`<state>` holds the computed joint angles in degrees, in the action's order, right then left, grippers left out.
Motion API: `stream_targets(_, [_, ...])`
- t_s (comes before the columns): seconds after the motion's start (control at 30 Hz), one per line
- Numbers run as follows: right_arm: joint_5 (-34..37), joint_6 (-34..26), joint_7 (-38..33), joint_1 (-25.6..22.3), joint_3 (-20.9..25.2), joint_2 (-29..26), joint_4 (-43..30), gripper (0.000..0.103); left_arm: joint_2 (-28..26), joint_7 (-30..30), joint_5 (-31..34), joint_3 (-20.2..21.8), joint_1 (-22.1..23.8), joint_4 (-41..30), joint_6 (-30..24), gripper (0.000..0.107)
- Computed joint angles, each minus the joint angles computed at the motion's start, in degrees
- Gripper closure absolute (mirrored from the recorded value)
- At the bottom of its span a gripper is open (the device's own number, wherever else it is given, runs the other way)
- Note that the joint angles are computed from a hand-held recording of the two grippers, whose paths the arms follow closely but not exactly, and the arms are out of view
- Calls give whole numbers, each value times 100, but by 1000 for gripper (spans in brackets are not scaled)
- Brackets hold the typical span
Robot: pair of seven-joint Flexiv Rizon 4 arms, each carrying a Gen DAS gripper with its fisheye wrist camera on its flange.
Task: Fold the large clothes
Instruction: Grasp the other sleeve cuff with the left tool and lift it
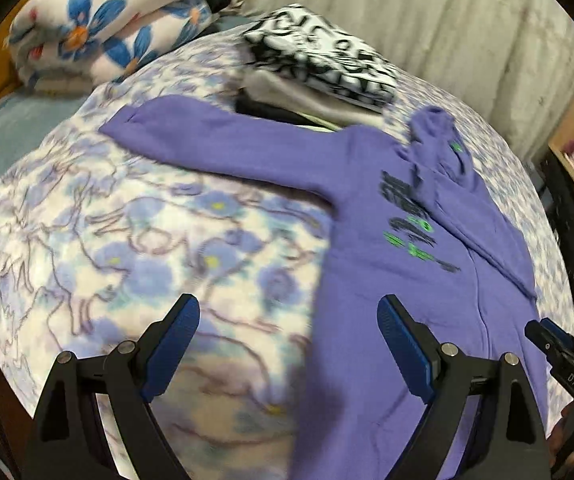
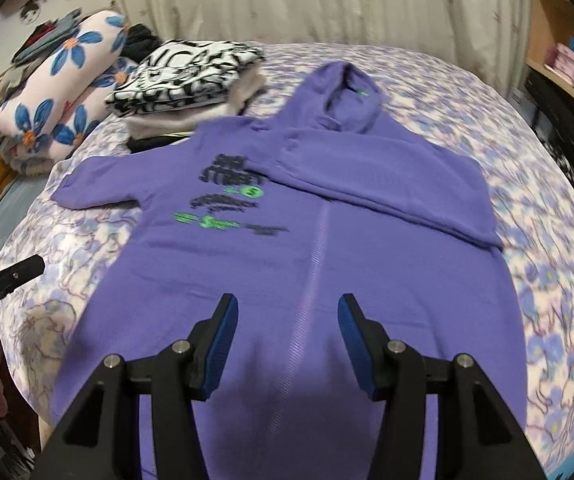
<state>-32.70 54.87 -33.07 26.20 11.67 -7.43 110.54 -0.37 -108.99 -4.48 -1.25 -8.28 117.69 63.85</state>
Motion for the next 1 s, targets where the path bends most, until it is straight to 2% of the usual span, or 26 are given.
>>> stream_targets(0.1, [-194,-45,-53,160,-48,-359,-419,51,-121,438,-502,91,128,81,205,17])
stream_targets(0.17, [-299,-88,-105,277,-102,-592,-694,51,-282,1008,-1117,105,251,106,362,17])
stream_targets(0.23, [-352,-116,-187,396,-165,-845,-990,51,-474,1972,-2189,-15,388,147,537,17])
stream_targets(0.3, [-379,-131,-277,526,-233,-1136,-1318,51,-689,2729,-2982,-128,519,73,625,17])
stream_targets(0.47, [-320,-152,-461,820,-404,-1785,-2045,51,-1286,3740,-4209,-388,899,-350,651,17])
stream_targets(0.67, [-63,-316,-680,1057,-613,-2499,-2982,51,-2075,3973,-4773,-532,1300,-1012,582,17])
stream_targets(0.83, [267,-422,-892,1126,-666,-2907,-3554,51,-2660,3581,-4715,-578,1548,-1494,459,20])
stream_targets(0.9, [318,-448,-935,1171,-720,-3016,-3686,51,-2836,3628,-4820,-709,1651,-1632,571,20])
stream_targets(1.0, [428,-551,-1020,1196,-752,-3164,-3876,51,-3027,3461,-4603,-697,1656,-1837,689,20])
